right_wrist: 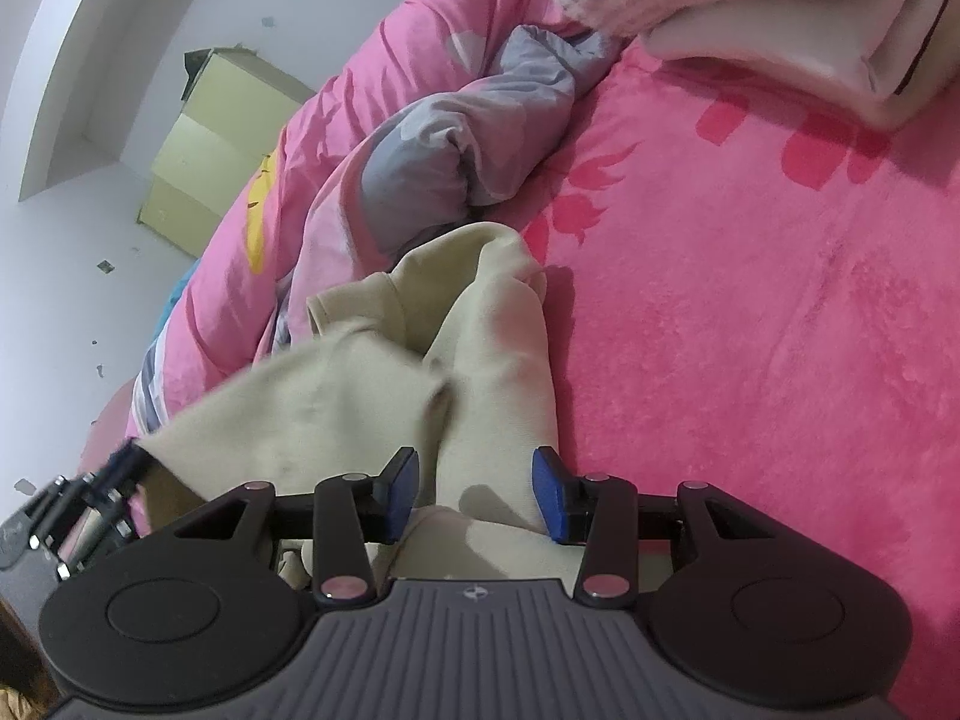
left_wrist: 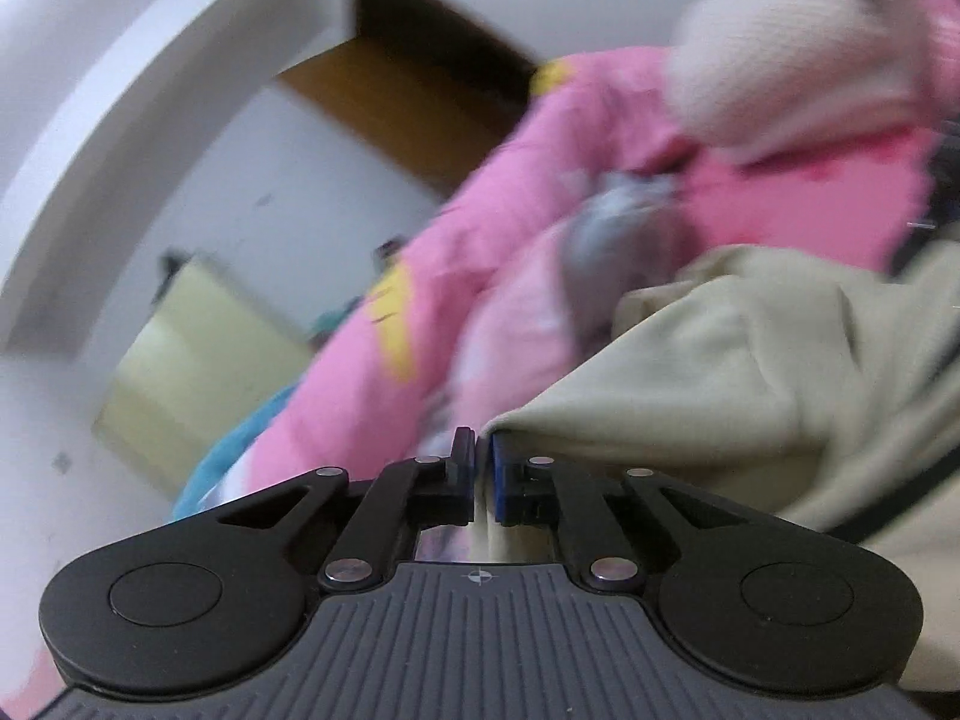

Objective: Fold clothes

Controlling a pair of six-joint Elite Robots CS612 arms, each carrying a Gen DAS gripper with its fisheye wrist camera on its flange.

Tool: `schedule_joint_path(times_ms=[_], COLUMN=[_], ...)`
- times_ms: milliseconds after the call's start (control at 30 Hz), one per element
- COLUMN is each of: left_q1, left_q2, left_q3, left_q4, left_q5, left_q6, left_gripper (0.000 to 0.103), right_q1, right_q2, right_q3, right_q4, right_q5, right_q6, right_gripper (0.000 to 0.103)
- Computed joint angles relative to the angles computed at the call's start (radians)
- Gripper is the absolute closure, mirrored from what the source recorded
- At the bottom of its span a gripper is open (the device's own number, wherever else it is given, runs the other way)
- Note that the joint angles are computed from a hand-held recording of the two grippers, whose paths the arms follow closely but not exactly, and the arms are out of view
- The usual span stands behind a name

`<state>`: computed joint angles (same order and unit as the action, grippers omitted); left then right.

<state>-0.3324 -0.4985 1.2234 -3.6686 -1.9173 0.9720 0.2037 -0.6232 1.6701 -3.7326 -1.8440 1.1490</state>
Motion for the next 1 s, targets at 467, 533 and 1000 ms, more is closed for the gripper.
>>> schedule_joint_path(times_ms=[467, 533, 1000], left_q1=[0.027, 0.041, 0.125], left_q2=[0.126, 0.128, -0.084], left_q3=[-0.359, -0.397, -0.136], left_q4=[0.406, 0.616, 0.721], left_q5=[0.670, 0.703, 0.231], left_q6=[-0.308, -0.460, -0.856], left_gripper=[0.093, 0.089, 0.056], right_q1=[-0.001, -0.001, 0.009], right_q2=[0.000, 0.000, -0.013], right_q3=[-0.001, -0.001, 0.002], right_q4=[0.023, 0.027, 0.073], right_q5=[0.000, 0.001, -0.024], right_q6=[0.006, 0.005, -0.029], right_gripper=[0.058, 0.058, 0.054])
